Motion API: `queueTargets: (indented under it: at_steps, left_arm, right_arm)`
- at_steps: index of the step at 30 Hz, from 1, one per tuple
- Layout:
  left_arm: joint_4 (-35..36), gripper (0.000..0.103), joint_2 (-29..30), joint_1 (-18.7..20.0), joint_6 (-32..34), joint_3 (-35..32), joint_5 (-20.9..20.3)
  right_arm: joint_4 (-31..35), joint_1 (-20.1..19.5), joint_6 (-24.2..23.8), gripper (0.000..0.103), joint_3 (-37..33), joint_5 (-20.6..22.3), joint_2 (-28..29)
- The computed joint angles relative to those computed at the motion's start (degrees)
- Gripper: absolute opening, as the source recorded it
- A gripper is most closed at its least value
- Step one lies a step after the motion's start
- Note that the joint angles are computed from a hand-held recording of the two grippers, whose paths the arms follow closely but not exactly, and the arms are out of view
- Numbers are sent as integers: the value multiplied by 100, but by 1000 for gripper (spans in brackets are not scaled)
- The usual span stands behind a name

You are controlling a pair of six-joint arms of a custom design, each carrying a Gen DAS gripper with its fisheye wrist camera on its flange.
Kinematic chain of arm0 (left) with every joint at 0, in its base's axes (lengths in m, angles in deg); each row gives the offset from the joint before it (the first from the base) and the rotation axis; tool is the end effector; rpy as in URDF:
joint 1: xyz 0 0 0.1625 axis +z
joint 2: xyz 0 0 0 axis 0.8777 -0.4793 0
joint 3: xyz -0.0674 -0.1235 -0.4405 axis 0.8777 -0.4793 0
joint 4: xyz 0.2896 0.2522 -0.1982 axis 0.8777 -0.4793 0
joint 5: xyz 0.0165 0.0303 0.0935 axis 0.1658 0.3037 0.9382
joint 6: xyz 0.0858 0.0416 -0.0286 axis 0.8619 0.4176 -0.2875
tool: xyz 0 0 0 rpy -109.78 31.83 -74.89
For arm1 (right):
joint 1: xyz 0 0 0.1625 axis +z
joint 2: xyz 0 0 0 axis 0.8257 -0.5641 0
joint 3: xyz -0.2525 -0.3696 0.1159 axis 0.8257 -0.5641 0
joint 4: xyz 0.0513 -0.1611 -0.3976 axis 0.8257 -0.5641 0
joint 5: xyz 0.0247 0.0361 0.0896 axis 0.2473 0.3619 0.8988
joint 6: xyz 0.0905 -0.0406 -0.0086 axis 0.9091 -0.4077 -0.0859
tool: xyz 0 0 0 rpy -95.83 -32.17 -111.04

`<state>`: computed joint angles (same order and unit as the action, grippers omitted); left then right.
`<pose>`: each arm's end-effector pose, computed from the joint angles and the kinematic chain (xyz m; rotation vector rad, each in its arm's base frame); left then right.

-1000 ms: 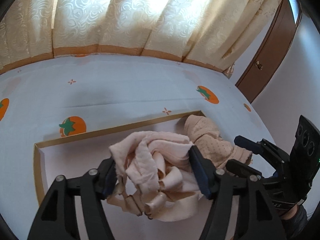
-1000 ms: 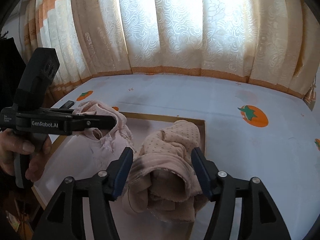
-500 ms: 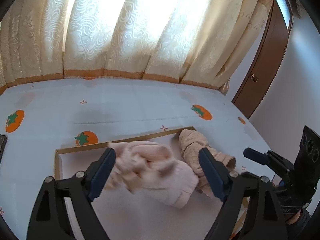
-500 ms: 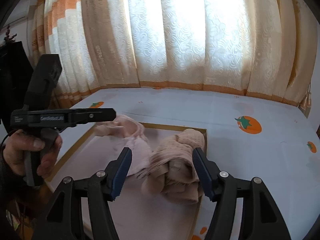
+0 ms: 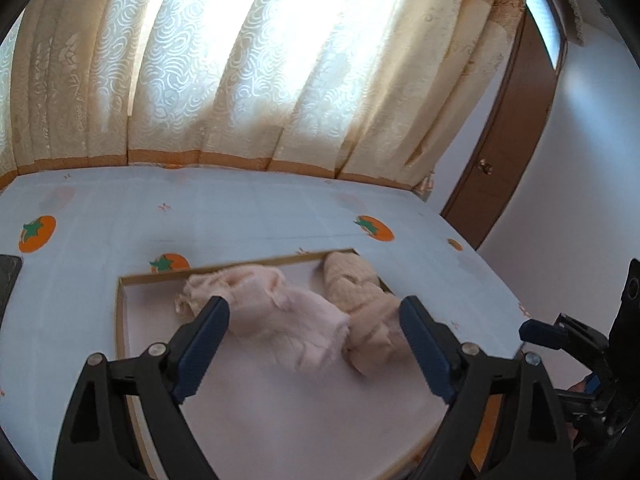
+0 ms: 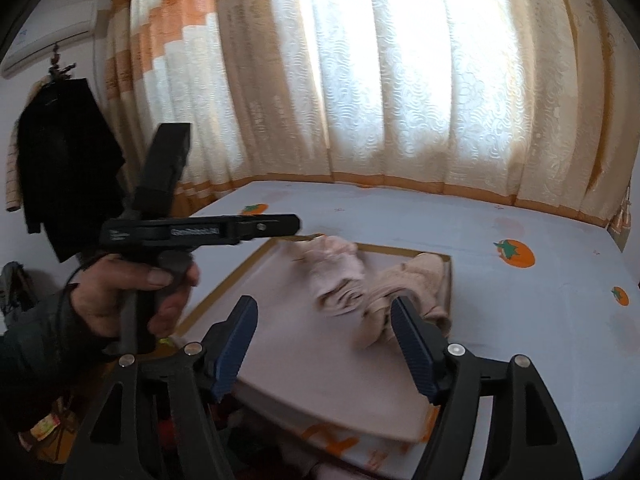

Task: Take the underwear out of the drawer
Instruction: 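Open left gripper over the tray while right gripper releases dotted underwear, then lower both tools from the tray down into the open drawer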

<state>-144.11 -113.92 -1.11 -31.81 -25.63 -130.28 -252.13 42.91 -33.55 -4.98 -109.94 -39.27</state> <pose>-0.2994 -0.8475 0.3631 0.9198 2.6660 -0.9066 0.2308 -0.7378 0.3423 0.9577 -2.3342 1.1407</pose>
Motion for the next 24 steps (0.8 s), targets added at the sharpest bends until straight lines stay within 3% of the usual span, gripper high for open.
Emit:
queueTargets:
  at_steps: [12,18,24]
  left_arm:
    - [-836,88,-1242,-135,205,2093,-187]
    - [-1286,90,-1761,-146,139,3000,-348]
    - [-1711,93,-2185,-165,43,3819,-107]
  right_arm:
    - [-50,148,72,72,1127,111,-463]
    - [-112,125,181,72,1601,374,-649]
    - [-218,49,360,72,1949,529,-799]
